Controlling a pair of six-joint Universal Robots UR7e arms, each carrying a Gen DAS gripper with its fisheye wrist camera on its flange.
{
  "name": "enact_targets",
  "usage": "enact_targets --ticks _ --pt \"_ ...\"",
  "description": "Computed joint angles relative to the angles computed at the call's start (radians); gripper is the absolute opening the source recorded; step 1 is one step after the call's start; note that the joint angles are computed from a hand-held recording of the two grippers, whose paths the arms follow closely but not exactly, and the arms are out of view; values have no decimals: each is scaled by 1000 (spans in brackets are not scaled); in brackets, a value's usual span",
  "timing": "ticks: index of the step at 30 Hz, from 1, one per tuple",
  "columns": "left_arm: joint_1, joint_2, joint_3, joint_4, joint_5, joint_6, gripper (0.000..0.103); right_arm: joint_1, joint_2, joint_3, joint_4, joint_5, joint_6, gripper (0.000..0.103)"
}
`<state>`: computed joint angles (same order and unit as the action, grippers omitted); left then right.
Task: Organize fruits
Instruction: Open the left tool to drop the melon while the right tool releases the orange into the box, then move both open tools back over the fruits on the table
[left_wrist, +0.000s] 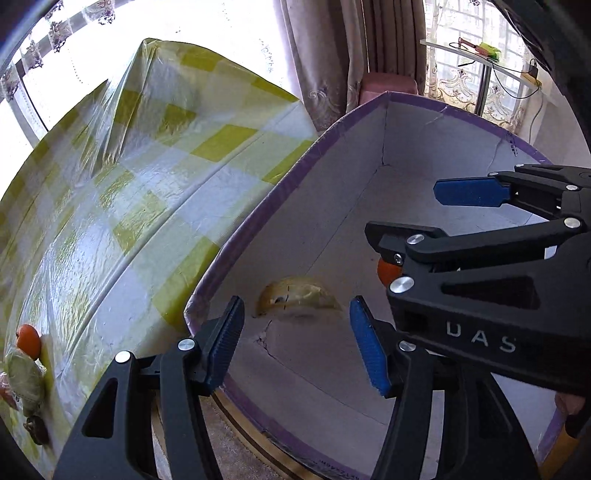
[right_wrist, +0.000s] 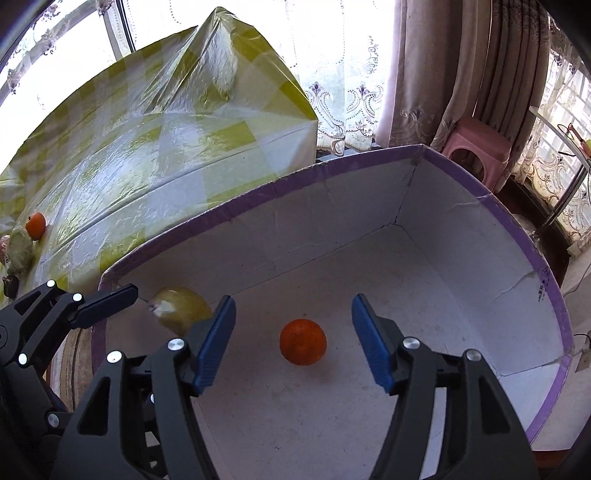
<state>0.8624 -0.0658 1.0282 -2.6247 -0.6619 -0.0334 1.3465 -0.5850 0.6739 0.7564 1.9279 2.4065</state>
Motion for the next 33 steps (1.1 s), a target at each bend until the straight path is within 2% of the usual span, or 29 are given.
enact_targets --ticks 1,3,17,18,22,25,29,33 --pt "1 -3 4 -2 -3 -5 71 -1 -2 4 -3 -3 0 70" --pt "-1 -4 9 -14 6 -1 76 -1 3 -2 6 -6 10 74" --pt "10 -21 33 -88 -30 -3 76 4 -26 61 -41 -13 11 82" --pt "8 -24 41 -108 -34 9 76 5 -33 73 -51 -13 7 84" --pt "-14 -29 85 -240 -17 85 87 5 -75 132 -116 -22 9 88" --pt "-25 -38 123 -320 -23 131 87 3 -113 187 -179 -30 12 93" --pt "-49 -46 180 -473 5 197 87 0 -165 263 -254 -50 8 100" --pt "-63 -70 243 -562 22 234 88 6 -189 305 -293 -51 -20 101"
